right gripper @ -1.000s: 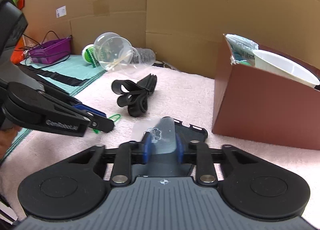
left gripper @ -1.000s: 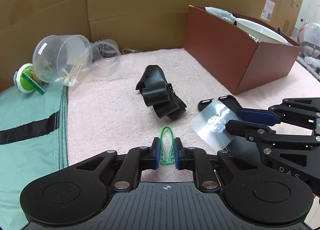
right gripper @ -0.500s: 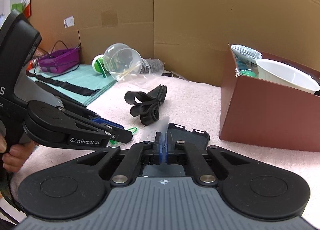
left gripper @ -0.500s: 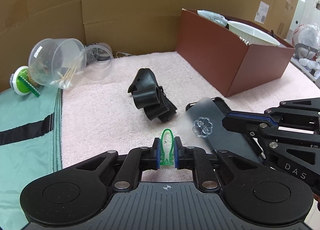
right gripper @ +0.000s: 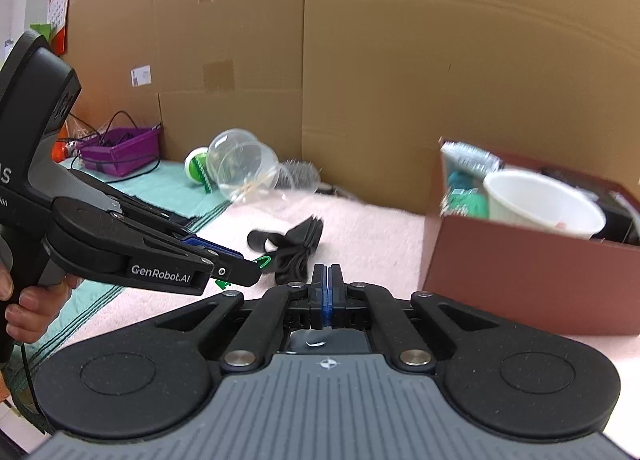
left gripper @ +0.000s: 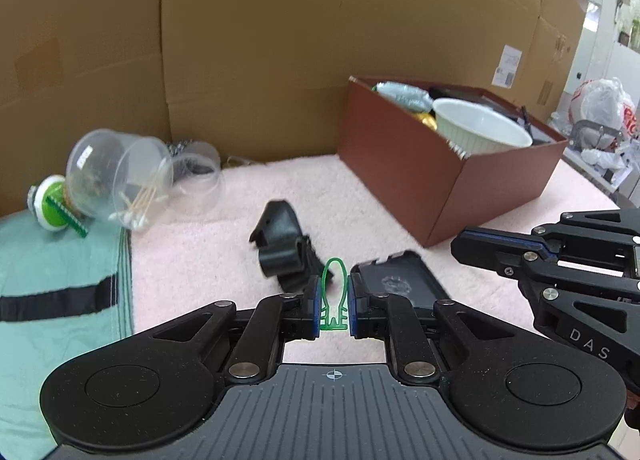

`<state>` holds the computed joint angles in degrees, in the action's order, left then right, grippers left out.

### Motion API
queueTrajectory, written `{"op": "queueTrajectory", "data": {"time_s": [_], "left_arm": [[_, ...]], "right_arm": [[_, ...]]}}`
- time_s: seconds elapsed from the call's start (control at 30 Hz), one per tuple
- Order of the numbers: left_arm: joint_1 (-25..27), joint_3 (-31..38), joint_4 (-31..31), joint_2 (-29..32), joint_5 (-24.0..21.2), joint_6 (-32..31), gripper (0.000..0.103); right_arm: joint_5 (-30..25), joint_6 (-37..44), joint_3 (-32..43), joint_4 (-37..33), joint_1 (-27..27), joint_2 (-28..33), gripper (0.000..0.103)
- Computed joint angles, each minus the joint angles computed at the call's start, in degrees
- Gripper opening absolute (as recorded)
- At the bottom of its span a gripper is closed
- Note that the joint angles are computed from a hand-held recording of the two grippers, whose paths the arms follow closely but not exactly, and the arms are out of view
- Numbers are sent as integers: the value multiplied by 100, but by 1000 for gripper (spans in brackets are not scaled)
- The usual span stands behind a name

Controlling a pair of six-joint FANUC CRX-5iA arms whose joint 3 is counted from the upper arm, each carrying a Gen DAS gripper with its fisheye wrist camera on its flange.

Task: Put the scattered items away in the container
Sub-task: 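Hold the green zip tie in the left gripper while the right gripper holds the phone case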

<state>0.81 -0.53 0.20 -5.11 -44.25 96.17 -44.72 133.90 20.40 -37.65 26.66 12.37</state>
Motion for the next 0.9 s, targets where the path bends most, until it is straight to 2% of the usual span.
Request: {"op": "queueTrajectory", "data": {"time_s": [0.17, 0.27, 0.37, 0.4, 0.43, 0.57, 0.7, 0.83, 0.9], "left_arm": [[-6, 7, -39, 41, -55, 37, 8], [48, -83, 48, 29, -84, 80, 8], [96, -132, 61, 4, -69, 133, 8], [111, -148, 74, -6, -52, 150, 8], [131, -170, 108, -14, -32, 135, 8], [169, -197, 214, 5, -7, 67, 8], [160, -208, 292, 32, 26, 30, 8], [139, -219, 290, 7, 47, 30, 8], [138, -216, 292, 4, 43, 20, 8]], "right_arm": [[53, -317, 4, 319, 63, 66, 2], [112, -482, -71, 628, 151, 156, 34], [-85, -523, 5, 742, 181, 273, 38], [-90, -516, -5, 780, 204, 277, 48], [-58, -463, -55, 830, 234, 253, 52], [541, -249, -550, 1490, 520, 50, 51], [395, -2, -506, 1585, 567, 133, 50], [825, -293, -628, 2026, 738, 220, 48], [808, -453, -530, 2108, 756, 311, 35]]}}
